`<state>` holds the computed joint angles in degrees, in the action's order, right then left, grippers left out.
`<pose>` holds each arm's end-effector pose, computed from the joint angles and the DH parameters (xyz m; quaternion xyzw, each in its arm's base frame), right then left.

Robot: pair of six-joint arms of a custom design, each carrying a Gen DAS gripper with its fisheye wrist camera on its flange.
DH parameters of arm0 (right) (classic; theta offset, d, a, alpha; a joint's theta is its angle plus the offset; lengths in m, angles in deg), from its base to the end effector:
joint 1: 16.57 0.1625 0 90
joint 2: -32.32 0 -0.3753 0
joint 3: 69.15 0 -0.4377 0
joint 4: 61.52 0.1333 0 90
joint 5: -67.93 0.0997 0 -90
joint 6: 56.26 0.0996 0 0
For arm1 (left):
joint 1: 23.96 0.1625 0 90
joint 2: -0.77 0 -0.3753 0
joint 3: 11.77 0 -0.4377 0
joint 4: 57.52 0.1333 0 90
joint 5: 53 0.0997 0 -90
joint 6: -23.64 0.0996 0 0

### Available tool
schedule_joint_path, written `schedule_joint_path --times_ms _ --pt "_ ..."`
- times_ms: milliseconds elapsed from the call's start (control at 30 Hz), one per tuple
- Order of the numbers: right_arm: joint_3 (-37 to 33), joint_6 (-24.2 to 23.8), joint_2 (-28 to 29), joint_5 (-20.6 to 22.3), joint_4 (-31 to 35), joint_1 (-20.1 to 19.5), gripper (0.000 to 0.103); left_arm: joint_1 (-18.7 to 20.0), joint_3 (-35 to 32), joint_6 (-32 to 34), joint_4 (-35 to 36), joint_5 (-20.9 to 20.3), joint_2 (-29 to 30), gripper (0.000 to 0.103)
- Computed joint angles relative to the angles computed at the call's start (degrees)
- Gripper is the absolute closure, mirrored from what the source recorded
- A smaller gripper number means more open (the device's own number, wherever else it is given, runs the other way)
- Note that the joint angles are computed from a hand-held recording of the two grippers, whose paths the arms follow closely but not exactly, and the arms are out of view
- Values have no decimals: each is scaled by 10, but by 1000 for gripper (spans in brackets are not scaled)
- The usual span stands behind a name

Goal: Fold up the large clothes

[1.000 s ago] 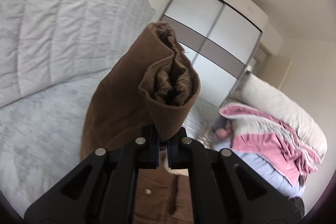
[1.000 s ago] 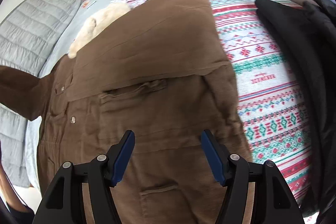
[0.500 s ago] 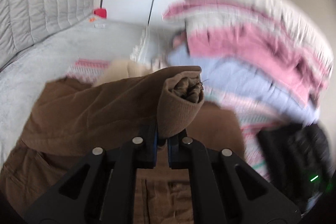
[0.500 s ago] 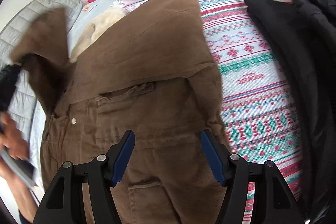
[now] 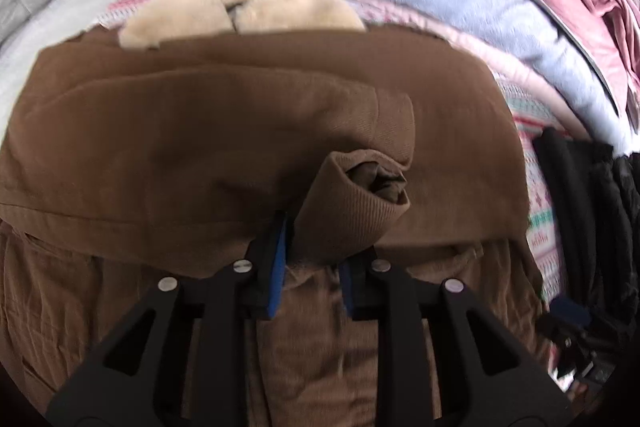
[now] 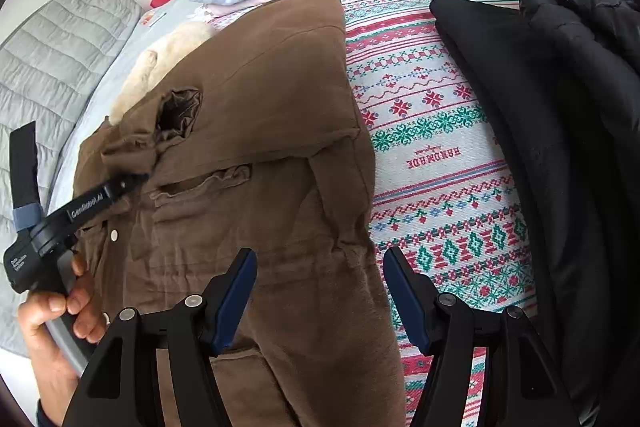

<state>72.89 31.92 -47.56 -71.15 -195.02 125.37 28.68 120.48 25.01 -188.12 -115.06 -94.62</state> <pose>0.3066 -0.1663 0.0512 -0.2152 -0.8741 0.3350 0.2784 -0.1119 -0.4432 0.1923 0.3142 0.9176 -0.1047 0.2197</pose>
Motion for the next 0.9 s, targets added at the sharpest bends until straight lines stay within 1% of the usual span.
schedule_joint_path --times_ms 33,100,133,167,200,267,300,333,367,400,467,500,567,600,667,700,733,767,800,833,867,900 --pt "-1 0 1 -1 -1 1 36 2 -6 6 18 -13 -6 73" --pt "-3 1 3 -3 0 4 36 7 -19 19 54 -40 -18 71" --pt "-4 3 3 -4 2 5 36 12 -28 27 68 -60 -22 64" --pt "-4 3 3 -4 2 5 36 21 -38 38 83 -89 -26 53" --pt "-3 4 3 -4 1 5 36 34 -52 52 100 -136 -33 50" --pt "-2 6 1 -4 2 5 36 41 -65 80 115 -189 -49 49" --pt "-1 6 -1 -4 2 6 36 41 -69 94 115 -207 -56 49" --pt "-1 8 -2 -5 2 6 36 38 -67 102 100 -215 -62 44" --pt "0 12 -4 -6 3 7 36 28 -55 99 63 -201 -70 33" --pt "2 14 -5 -7 1 8 36 13 -40 93 34 -167 -74 30" --pt "4 9 -6 -8 -13 6 36 -22 -18 96 16 -96 -62 30" --pt "4 3 -6 -8 -18 4 36 -32 -12 98 13 -76 -52 30" --pt "3 -5 -5 -10 -29 1 36 -62 7 95 2 -21 -23 30" --pt "5 -8 -5 -12 -36 1 36 -74 9 91 -6 2 2 30" --pt "9 -13 -9 -14 -49 0 36 -93 7 53 -28 55 61 30" --pt "12 -12 -12 -15 -52 -1 36 -96 3 41 -27 71 78 30" --pt "16 -9 -17 -16 -54 -2 36 -98 -3 22 -31 96 105 32" --pt "20 -9 -23 -15 -56 -4 36 -95 -9 8 -33 115 124 49" --pt "26 -9 -29 -14 -60 -6 36 -94 -12 -8 -31 136 134 62" --pt "30 -8 -35 -13 -61 -7 36 -91 -12 -27 -33 147 138 73" --pt "34 -7 -41 -14 -57 -8 36 -84 -13 -33 -44 134 133 82" --pt "36 -8 -48 -15 -53 -9 36 -79 -17 -39 -45 124 127 88"
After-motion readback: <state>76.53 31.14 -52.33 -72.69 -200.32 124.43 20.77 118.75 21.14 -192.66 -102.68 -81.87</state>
